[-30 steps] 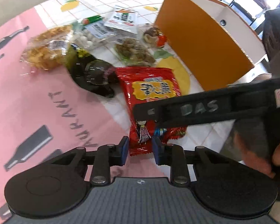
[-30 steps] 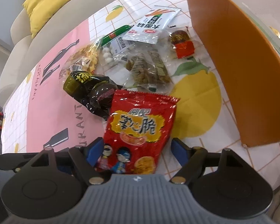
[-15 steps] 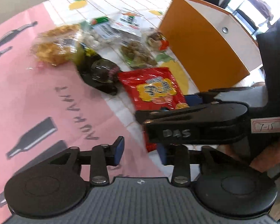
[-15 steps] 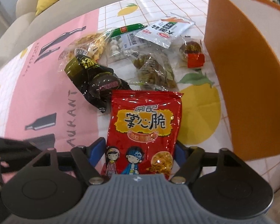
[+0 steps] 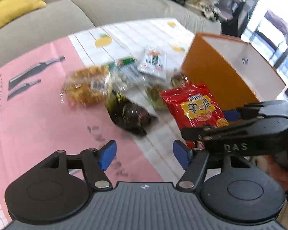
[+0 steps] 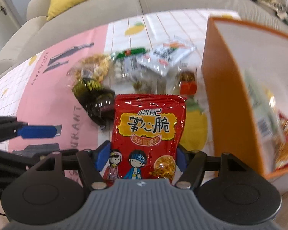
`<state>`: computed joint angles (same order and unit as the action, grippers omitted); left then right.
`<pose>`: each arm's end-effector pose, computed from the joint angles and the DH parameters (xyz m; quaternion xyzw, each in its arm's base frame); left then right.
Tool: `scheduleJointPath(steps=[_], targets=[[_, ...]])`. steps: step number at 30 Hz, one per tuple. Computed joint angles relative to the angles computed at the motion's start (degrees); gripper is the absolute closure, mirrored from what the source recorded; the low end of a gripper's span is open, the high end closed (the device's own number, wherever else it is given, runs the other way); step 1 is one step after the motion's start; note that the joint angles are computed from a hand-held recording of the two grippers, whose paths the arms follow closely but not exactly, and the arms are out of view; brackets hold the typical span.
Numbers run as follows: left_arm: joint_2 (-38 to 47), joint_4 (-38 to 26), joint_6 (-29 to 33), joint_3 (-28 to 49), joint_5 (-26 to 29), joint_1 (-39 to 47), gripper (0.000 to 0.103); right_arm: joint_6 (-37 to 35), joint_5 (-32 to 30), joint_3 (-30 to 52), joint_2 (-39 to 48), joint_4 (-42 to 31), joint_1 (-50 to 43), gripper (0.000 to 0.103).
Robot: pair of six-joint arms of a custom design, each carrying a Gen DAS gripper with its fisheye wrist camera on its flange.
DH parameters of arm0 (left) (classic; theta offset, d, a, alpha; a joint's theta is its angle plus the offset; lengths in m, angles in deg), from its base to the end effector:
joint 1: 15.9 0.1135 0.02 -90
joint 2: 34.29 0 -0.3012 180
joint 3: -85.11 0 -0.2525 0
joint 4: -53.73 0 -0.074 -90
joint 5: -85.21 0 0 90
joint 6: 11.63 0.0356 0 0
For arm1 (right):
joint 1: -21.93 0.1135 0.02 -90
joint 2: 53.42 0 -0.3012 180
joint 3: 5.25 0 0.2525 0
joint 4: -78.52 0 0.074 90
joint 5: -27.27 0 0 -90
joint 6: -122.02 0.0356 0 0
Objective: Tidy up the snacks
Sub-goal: 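Lift the red bag with the right tool while the left tool grasps the dark green pouch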
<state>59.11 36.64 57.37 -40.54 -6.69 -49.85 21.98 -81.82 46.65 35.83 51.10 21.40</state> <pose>0.2454 -0.1638 0.1641 0.1031 0.9510 -0.1203 0.2656 0.2628 0.0092 0.1641 -0.1159 0.9560 0.1413 0.2294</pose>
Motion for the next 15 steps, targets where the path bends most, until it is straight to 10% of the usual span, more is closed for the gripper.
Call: scheduleJointPath(steps=[15], targets=[[7.9, 11.4, -4.9, 0.5, 0.7, 5.3, 0.015, -6.3, -3.3, 9.0, 7.1, -0.8, -2.6, 0.036]])
